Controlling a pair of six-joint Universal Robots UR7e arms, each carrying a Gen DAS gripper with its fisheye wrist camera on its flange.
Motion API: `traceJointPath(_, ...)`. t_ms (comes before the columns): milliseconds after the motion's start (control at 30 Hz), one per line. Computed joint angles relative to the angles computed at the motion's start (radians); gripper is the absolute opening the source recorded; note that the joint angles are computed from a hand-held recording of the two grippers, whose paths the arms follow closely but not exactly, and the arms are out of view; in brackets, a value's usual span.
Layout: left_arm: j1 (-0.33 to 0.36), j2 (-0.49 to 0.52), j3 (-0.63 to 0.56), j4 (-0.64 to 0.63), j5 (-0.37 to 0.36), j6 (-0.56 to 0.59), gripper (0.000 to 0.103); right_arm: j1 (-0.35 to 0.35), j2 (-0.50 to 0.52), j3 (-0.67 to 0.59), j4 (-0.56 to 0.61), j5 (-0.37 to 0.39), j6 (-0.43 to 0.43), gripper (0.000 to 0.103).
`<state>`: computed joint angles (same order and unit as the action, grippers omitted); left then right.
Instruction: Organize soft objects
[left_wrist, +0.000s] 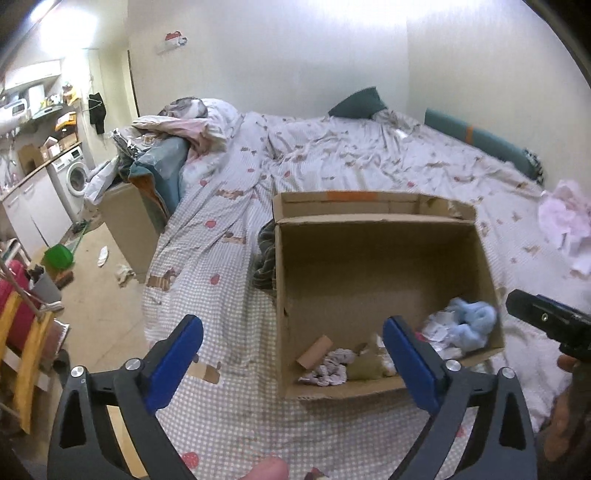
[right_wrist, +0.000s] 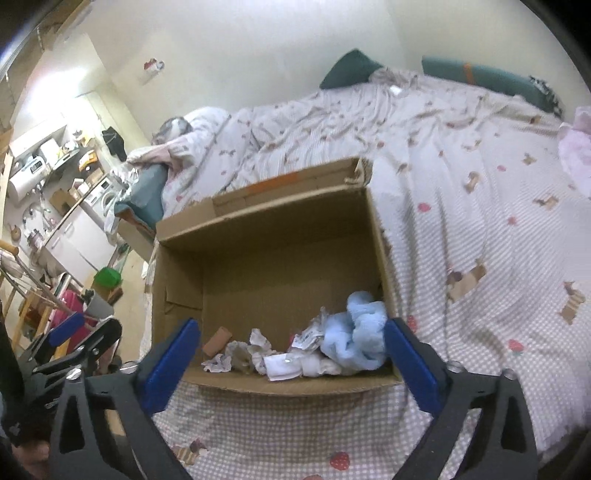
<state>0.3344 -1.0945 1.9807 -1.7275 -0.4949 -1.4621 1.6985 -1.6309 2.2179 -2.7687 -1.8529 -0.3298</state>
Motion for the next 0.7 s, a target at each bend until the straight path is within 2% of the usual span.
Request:
traceJointPath(33,-0.01,-0.007,0.005,0.007,0.0,-0.013,0.103,0.001,-0.013,0.01,-0.005,-0.001,0.001,0.103)
traceJointPath(167,-0.039,-0.034,0.009,0.067,-0.029,-0.107,0.103,0.009,-0.05,0.033,0.005,-0.025,0.019,0.103)
traceJointPath(267,-0.055,-0.063,0.045,0.014,-0.072,-0.114,0.102,0.024,-0.07,0.059,-0.011,-0.058,0.013,0.103)
traceJointPath(367,-0.065,-0.071,0.057,0.031,-0.091,-0.143,0.102,0.039,-0.092,0.089,-0.027,-0.079,0.009,0.103)
traceJointPath(467,-0.076,-0.073,0.084,-0.023,-0.105,-0.106,0.103,0.05,-0.108,0.121,-0.057,-0.094,-0.008,0.103)
traceJointPath(533,-0.077,-0.054,0.073,0.011,-0.115,-0.125,0.103,0.063,-0.101,0.134,-0.085,-0.122,-0.03,0.103)
traceJointPath(633,-0.078,-0.05,0.09,-0.059,-0.12,-0.081,0.103,0.069,-0.09,0.151,-0.138,-0.138,-0.075,0.103)
traceJointPath(700,-0.08,-0.039,0.082,-0.037,-0.116,-0.091,0.103,0.07,-0.081,0.157,-0.158,-0.152,-0.093,0.103)
